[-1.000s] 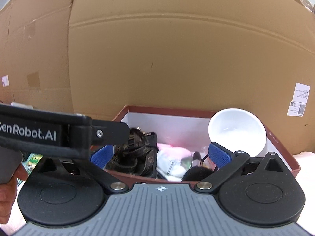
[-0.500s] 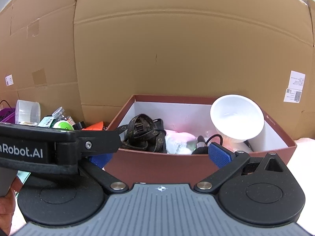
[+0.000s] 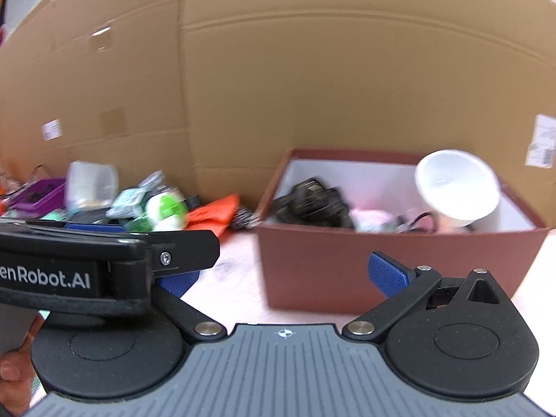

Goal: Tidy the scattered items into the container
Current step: 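Open both grippers and move them back to the items on the towel, then grasp the green snack packet with the left gripper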

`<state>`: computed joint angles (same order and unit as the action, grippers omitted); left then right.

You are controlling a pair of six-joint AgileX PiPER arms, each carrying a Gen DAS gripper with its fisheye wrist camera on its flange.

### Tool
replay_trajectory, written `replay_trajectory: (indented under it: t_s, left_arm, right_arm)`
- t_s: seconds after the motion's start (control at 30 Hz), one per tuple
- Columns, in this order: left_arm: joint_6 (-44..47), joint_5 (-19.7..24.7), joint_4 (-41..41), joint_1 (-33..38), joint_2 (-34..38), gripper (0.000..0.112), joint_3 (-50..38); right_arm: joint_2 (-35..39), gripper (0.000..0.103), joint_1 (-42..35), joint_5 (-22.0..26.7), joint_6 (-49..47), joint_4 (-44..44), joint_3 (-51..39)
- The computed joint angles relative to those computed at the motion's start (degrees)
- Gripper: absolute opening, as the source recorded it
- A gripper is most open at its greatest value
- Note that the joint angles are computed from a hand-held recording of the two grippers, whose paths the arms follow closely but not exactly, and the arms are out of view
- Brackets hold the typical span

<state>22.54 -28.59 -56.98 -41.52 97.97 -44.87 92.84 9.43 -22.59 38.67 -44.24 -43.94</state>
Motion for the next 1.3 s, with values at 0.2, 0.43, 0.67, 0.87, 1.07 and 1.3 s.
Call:
replay_trajectory:
  t_s: [0.2, 0.43, 0.67, 0.87, 1.07, 1.3]
  left_arm:
    - [-11.5, -2.4, 5.3, 2.1, -3.3, 0.103, 10.8]
    - [-26.4, -2.8, 19.2, 10.6, -4.7, 0.103, 17.3]
    - [-27.0, -1.4, 26.8, 15.7, -2.2, 0.091, 14.7]
    - [-29.8, 1.2, 33.9, 19.6, 0.9, 0.079, 10.4]
    - [-24.5, 4.9, 30.7, 21.9, 4.3, 0.072, 4.6]
    - [-24.9, 9.8, 33.1, 25.7, 8.0, 0.062, -0.3]
  right_arm:
    - [1.3, 0.103, 3.3, -2.5, 10.1, -9.3, 2.4]
    - [6.0, 0.103, 10.4, 2.3, 15.5, -11.0, -1.7]
    - [10.6, 0.103, 12.2, 0.9, 12.4, -9.1, -5.0]
    - [13.1, 0.103, 13.3, -0.3, 4.5, -3.4, -7.0]
    - [16.3, 0.087, 14.8, 0.9, 0.4, -1.1, -10.9]
    - [20.4, 0.059, 15.4, 0.7, 19.0, -21.8, -17.3]
